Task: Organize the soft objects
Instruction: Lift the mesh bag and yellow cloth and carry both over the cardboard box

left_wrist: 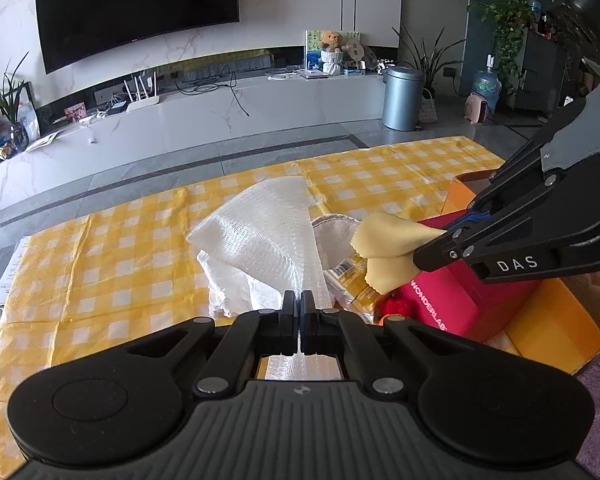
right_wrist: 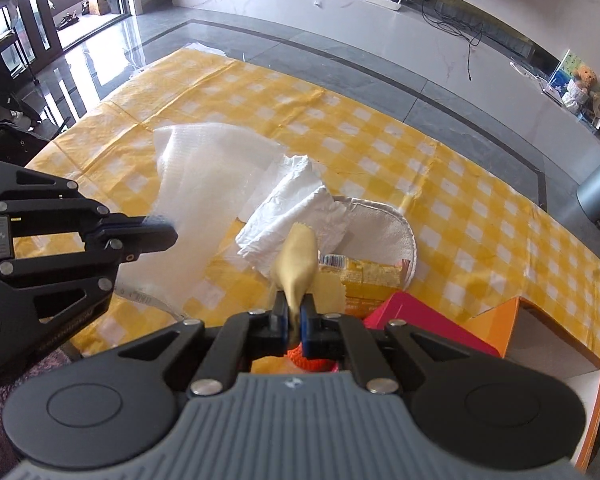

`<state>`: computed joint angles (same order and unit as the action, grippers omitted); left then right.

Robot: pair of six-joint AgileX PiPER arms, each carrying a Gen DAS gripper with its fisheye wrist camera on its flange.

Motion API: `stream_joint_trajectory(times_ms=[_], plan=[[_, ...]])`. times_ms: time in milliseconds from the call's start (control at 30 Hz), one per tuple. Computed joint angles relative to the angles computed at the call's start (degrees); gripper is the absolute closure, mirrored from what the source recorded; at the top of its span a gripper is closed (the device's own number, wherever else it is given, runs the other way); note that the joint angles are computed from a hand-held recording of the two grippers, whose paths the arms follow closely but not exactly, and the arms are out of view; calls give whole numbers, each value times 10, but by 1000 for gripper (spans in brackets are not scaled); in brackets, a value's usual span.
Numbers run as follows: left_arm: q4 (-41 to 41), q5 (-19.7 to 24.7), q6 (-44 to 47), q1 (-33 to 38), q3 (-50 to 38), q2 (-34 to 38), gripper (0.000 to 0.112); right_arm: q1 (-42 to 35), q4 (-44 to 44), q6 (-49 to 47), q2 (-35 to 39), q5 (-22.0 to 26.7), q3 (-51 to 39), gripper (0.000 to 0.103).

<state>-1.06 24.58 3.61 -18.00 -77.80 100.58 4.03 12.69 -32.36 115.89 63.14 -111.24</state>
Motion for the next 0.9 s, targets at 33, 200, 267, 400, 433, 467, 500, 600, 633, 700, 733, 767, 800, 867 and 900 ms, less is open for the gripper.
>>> stream_joint_trajectory(times_ms=[33,200,267,400,433,467,500,600,633,700,733,767,800,867,900], plan=[[9,1,-8,-7,6,-11,112,-4,5,-7,-21,-10,27,100],[51,14,-49,-52,18,-55,112,-41,29,-45,-111,-40,133,100],[76,19,-70,-73,14,-64,112,-61,40,-61,-145,-48,169,100],[100,29,-95,-114,-1,-71,112,-106,59,-97,-202,-54,224,100],[99,34,-97,-125,-8,-70,112,-120,64,-108,-218,-55,240,100],[95,38,-96,-135,-16,-68,112,-133,70,-118,-229,-56,251,100],[89,43,-91,-142,-25,-65,112,-147,76,-128,-239,-56,261,100],[78,54,-83,-167,-57,-49,112,-190,94,-157,-262,-53,282,100],[76,54,-81,-175,-66,-44,112,-205,99,-166,-266,-51,285,100],[63,60,-71,-189,-96,-23,112,-237,110,-185,-273,-47,290,100],[53,64,-64,-195,-110,-13,112,-251,113,-191,-278,-45,293,100],[41,70,-55,-201,-130,2,112,-265,117,-199,-279,-45,294,100],[33,76,-49,-207,-150,16,112,-282,122,-209,-281,-44,296,100],[19,91,-41,-219,-189,46,112,-307,129,-221,-278,-46,298,100],[9,100,-34,-223,-212,63,112,-320,132,-227,-273,-45,295,100]])
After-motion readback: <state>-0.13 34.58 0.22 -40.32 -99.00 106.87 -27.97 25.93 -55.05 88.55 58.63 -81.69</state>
